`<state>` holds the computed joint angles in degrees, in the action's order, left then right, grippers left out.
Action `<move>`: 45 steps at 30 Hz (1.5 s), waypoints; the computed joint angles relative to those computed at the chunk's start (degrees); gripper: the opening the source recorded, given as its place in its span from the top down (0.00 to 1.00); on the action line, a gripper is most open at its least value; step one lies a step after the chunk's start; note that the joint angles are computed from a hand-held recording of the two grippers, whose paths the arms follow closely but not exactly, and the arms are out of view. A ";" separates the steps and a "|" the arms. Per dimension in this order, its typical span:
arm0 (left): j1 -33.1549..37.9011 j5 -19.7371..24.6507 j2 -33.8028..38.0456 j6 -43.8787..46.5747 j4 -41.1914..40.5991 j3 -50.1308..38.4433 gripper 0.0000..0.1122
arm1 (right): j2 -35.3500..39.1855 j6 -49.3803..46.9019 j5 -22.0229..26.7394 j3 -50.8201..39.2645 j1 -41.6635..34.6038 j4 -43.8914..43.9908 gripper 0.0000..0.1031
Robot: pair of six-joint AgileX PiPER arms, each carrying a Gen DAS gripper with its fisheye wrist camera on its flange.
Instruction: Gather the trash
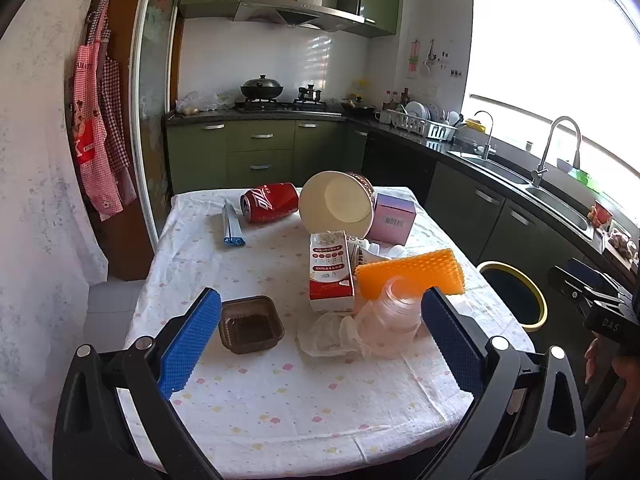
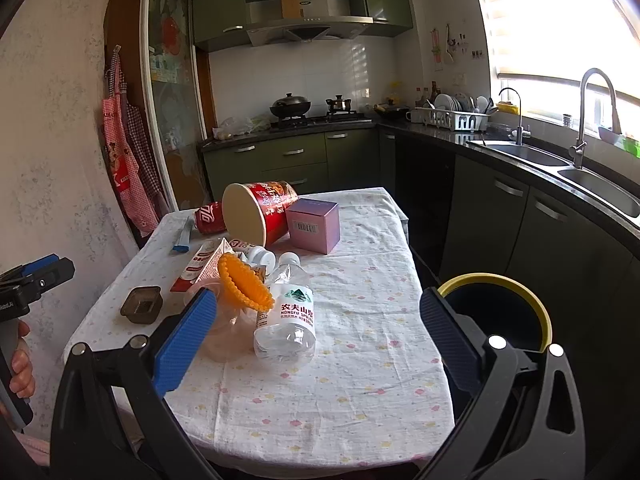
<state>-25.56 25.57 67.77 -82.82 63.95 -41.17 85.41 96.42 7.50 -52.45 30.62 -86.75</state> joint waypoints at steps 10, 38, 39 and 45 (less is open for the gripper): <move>0.45 -0.97 0.19 0.77 -0.57 0.13 0.12 | 0.67 1.36 0.65 -0.05 -0.01 -0.73 0.06; 0.07 -1.67 1.30 0.68 -0.51 -0.02 0.12 | 1.15 2.35 0.33 -0.11 -0.31 -1.36 0.06; 0.12 -1.81 1.32 0.70 -0.53 0.03 0.12 | 1.16 3.34 0.53 -0.03 -0.11 -2.20 0.06; 0.57 -2.36 1.65 1.44 -1.21 -0.03 0.12 | 1.32 4.43 0.64 0.06 -0.13 -3.26 0.06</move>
<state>-24.99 23.21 69.43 -81.38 62.73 -41.20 86.73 100.85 8.14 -52.39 30.49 -90.01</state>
